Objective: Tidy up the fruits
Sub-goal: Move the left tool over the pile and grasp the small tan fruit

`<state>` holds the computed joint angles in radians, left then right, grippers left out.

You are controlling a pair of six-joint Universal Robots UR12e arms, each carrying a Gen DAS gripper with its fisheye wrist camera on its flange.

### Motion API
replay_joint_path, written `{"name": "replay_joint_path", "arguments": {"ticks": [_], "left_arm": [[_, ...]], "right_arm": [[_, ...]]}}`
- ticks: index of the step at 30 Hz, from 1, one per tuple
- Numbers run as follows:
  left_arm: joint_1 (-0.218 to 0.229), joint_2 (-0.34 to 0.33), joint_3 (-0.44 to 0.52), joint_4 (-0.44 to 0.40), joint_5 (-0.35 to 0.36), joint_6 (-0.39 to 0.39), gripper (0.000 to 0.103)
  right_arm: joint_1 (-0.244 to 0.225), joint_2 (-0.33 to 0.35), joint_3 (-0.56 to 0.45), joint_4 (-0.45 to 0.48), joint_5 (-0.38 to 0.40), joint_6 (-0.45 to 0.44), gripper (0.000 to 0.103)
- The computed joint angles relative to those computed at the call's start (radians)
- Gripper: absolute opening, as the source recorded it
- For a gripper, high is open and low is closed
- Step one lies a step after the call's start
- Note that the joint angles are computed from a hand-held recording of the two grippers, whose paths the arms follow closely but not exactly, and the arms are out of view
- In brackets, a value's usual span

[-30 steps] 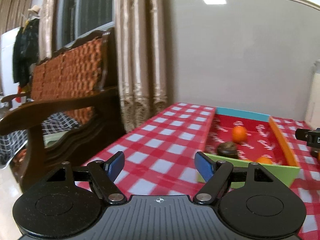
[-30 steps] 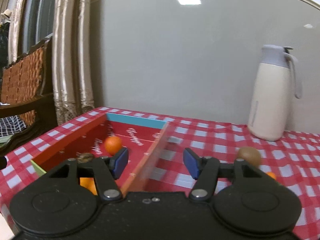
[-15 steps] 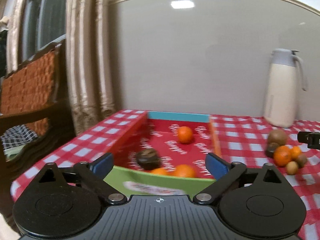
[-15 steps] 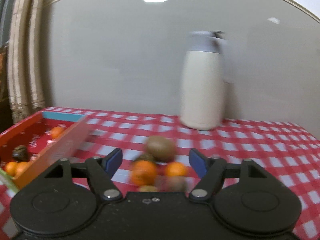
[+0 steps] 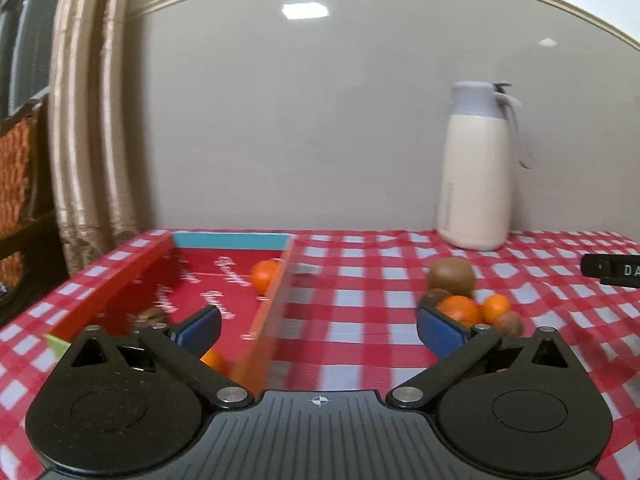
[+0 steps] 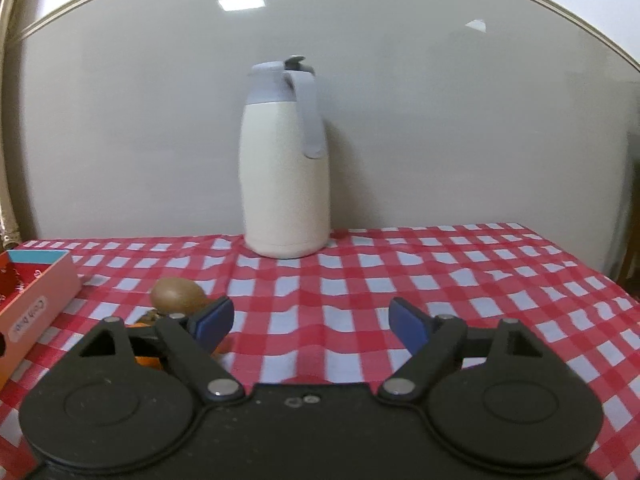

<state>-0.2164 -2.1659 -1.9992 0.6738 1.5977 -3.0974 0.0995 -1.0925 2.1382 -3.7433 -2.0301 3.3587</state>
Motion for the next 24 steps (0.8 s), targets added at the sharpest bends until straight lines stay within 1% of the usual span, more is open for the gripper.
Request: {"name": "replay_joint_path", "arguments": {"ticks": [6,7,10,12,15,16,17,19,22,24], "left_arm": [[-0.038,-0.015,0.03,-0.049,-0.03,0.023,0.102],[-0.044,-0.017,0.036,-0.059,-0.035,0.025,0.1],[-0.058,-0.021,0.053,-0.108,-0.055,0.032,0.081],[-0.067,-0.025,0.063,-0.136,-0.057,0.039,0.08],[-0.081,-0.033,0.078,-0.158,-0.053,0.049,0.079],[-0.085,-0.035,0.082,-0.169,-0.053,0.049,0.077],[-0.088,-0.036,0.087,-0.183,-0.053,0.05,0.072],[-0.093,-0.037,0.094,-0.212,-0.06,0.05,0.068],[-0.101,-0.041,0.106,-0.236,-0.053,0.053,0.065],[-0.105,-0.044,0.113,-0.252,-0.054,0.051,0.061]], "right_arm": [[-0.02,-0.012,0.017,0.018,-0.008,0.01,0.084],[-0.022,-0.013,0.02,0.02,-0.01,0.011,0.084],[-0.029,-0.019,0.031,0.018,-0.014,0.016,0.084],[-0.035,-0.023,0.036,0.019,-0.014,0.019,0.084],[-0.045,-0.027,0.043,0.02,-0.013,0.023,0.084],[-0.048,-0.028,0.046,0.021,-0.014,0.022,0.084],[-0.051,-0.029,0.048,0.02,-0.014,0.022,0.084],[-0.057,-0.03,0.051,0.022,-0.015,0.024,0.084],[-0.064,-0.032,0.054,0.029,-0.016,0.028,0.084],[-0.068,-0.033,0.057,0.034,-0.016,0.03,0.084]]}}
